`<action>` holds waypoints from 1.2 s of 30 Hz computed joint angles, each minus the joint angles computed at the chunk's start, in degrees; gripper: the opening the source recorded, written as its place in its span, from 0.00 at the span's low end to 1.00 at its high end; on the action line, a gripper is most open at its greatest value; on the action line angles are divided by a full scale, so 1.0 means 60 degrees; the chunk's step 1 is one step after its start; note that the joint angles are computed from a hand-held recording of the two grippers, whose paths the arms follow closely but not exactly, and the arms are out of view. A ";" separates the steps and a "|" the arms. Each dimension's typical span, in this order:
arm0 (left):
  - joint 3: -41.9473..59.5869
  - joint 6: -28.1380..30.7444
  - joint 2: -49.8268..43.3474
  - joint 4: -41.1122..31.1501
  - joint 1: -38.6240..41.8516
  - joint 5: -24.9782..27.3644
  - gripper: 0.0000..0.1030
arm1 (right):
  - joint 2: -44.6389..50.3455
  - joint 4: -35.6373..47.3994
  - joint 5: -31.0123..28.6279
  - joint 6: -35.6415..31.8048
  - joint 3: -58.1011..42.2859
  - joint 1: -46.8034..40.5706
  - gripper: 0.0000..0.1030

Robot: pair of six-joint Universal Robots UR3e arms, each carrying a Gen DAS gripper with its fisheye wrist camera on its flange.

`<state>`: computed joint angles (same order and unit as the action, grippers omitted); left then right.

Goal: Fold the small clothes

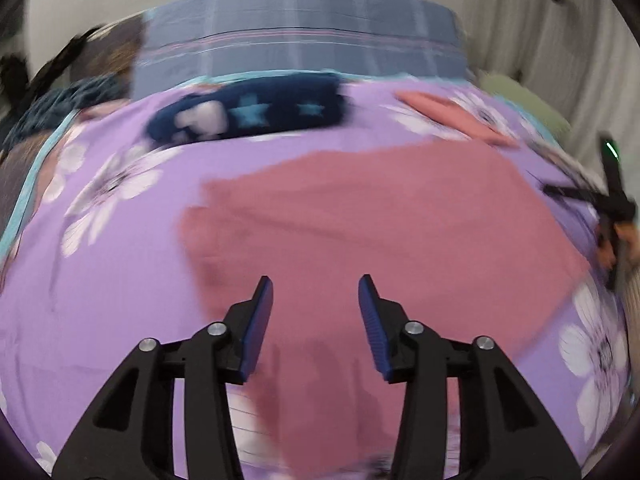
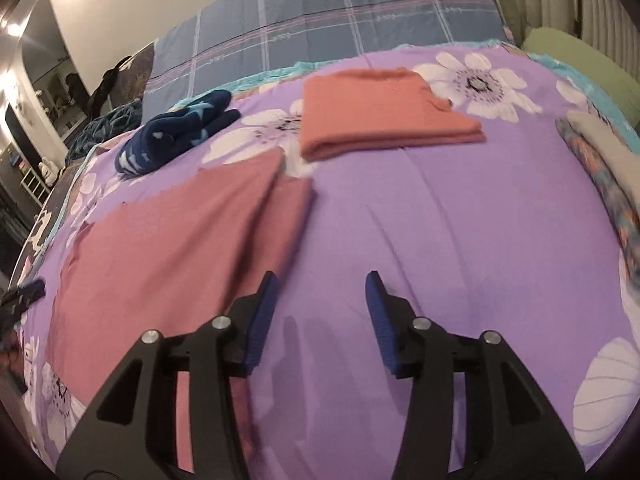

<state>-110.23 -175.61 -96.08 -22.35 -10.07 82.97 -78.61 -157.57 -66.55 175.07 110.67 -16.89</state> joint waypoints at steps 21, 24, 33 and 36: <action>1.4726 -0.0748 -0.9827 -0.6074 -0.6543 0.2528 0.64 | 0.3282 0.4300 0.3691 -0.1425 -0.4519 -0.0749 0.43; 1.4833 -0.0849 -0.9941 -0.5983 -0.6606 0.2736 0.64 | 0.3225 0.3982 0.3308 -0.1306 -0.4467 -0.0585 0.40; 1.3536 -0.0924 -0.9290 -0.5124 -0.6228 0.2278 0.12 | 0.3367 0.1795 0.2041 -0.0741 -0.4136 0.0248 0.06; 1.2503 -0.0732 -0.8696 -0.4491 -0.6031 0.1541 0.06 | 0.3052 0.0665 0.2516 -0.0106 -0.3511 -0.0034 0.03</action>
<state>-35.21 -180.00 -148.25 -49.30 -46.26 92.21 -60.30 -153.59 -51.46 174.44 89.60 -17.09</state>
